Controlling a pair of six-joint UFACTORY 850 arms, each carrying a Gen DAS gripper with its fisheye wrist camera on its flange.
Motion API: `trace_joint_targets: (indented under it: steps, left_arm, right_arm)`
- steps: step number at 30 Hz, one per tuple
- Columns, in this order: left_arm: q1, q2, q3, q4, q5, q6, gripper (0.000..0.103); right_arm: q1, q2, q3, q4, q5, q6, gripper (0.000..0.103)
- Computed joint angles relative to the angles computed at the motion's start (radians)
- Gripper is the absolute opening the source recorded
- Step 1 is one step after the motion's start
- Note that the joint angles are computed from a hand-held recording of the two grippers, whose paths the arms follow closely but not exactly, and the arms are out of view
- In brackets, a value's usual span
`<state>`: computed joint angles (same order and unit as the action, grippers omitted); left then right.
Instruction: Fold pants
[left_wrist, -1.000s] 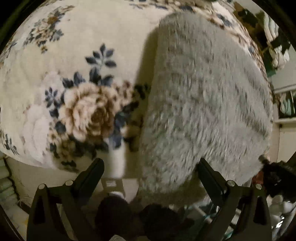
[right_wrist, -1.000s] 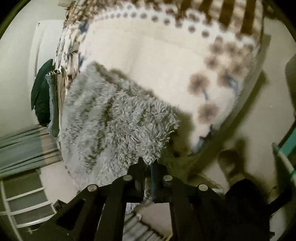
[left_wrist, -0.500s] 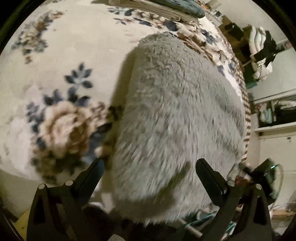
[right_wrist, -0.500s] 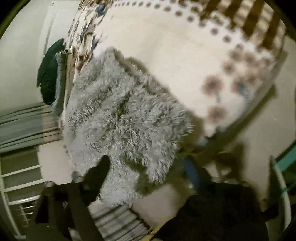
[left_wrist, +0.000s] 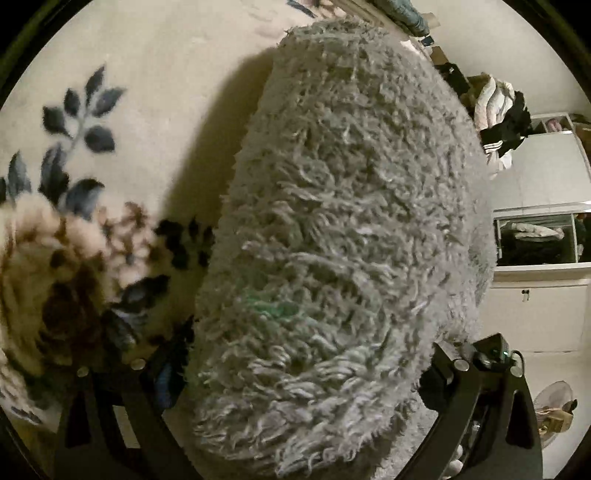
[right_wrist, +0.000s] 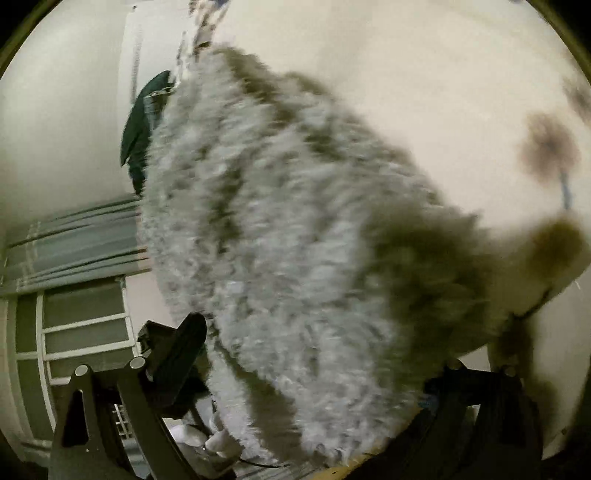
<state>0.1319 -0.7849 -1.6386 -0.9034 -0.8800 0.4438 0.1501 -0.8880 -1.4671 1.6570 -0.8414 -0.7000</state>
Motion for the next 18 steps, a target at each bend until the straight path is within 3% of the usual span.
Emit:
trace_joint_targets:
  steps: [2,3,4,5,7,15,18]
  left_arm:
    - [0.005,0.008,0.011,-0.03,-0.001,0.024,0.1]
    - [0.006,0.01,0.009,-0.051,-0.003,0.037,0.098]
    - [0.009,0.023,0.02,-0.084,0.005,0.061,0.086]
    - [0.011,0.035,0.029,-0.101,0.009,0.072,0.063]
    - [0.018,0.056,0.04,-0.148,-0.007,0.106,0.05]
    - [0.034,0.118,-0.004,-0.21,-0.049,0.092,0.043]
    - [0.03,0.094,-0.098,-0.204,-0.056,0.043,0.043]
  right_arm:
    - [0.009,-0.011,-0.028,-0.032,0.019,0.028,0.087]
    - [0.024,-0.046,-0.089,-0.055,0.051,0.059,0.075]
    - [0.027,-0.051,-0.107,-0.083,0.052,0.085,0.063]
    - [0.027,-0.044,-0.104,-0.071,0.052,0.079,0.056]
    - [0.029,-0.018,-0.095,-0.077,0.063,0.085,0.048]
    - [0.037,0.073,-0.124,-0.172,0.074,0.19,0.043]
    - [0.038,0.061,-0.237,-0.263,0.06,0.285,0.043]
